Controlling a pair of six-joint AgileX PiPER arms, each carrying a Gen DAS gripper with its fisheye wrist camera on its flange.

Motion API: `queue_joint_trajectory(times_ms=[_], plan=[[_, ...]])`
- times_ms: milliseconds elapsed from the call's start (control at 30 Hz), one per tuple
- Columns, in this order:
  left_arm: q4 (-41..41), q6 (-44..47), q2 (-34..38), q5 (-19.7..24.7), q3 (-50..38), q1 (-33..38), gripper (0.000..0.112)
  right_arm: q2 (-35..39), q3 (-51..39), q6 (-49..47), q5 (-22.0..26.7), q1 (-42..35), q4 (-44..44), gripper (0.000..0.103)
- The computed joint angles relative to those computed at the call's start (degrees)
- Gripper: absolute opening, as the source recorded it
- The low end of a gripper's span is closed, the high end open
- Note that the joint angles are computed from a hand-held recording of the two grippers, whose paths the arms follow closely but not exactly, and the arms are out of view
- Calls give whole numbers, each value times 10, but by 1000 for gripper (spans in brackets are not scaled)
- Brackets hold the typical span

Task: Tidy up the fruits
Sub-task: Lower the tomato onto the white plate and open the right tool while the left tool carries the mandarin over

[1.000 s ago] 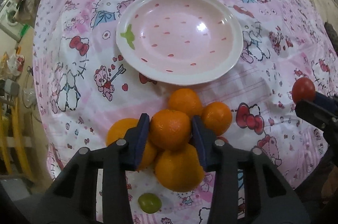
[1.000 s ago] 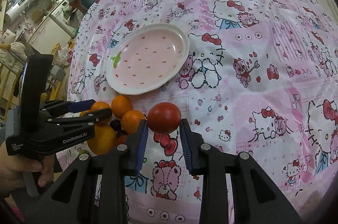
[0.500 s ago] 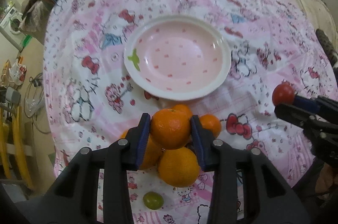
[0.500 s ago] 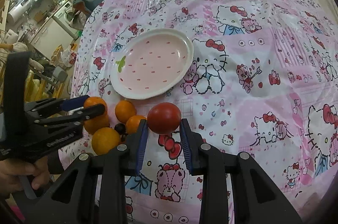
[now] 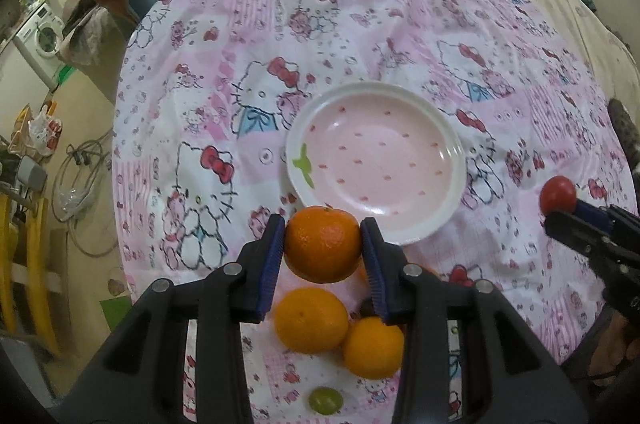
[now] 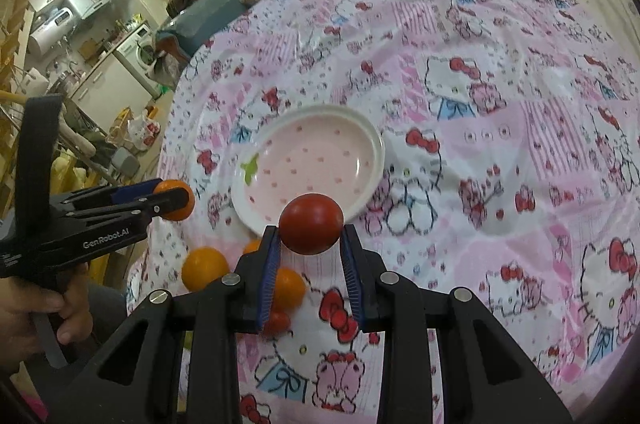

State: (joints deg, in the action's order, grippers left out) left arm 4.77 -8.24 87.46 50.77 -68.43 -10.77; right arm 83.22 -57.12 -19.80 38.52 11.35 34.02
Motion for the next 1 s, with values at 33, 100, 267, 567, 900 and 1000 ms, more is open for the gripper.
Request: queue_joint_trajectory(times_ms=[33,100,267,567,900,1000], plan=[[0,3,8,1,-9,4,34,7,-10,-7,-1,-1,2,32],[0,9,21,0,-24,10,34,18,-25,-16,-6,-3,4,32],[-1,22,64,-6,-69,20,34,54,-64,-34,-6,-14,20,32],[-22,46,140,-52,-111,29,34,156,-151,-38,-1,-15,11,32],[-52,77,214,-67,-160,44,34,271,-250,-40,18,-9,-8,32],[-58,78,225,-82,-154,52,34,312,-282,-11,29,0,-41,32]])
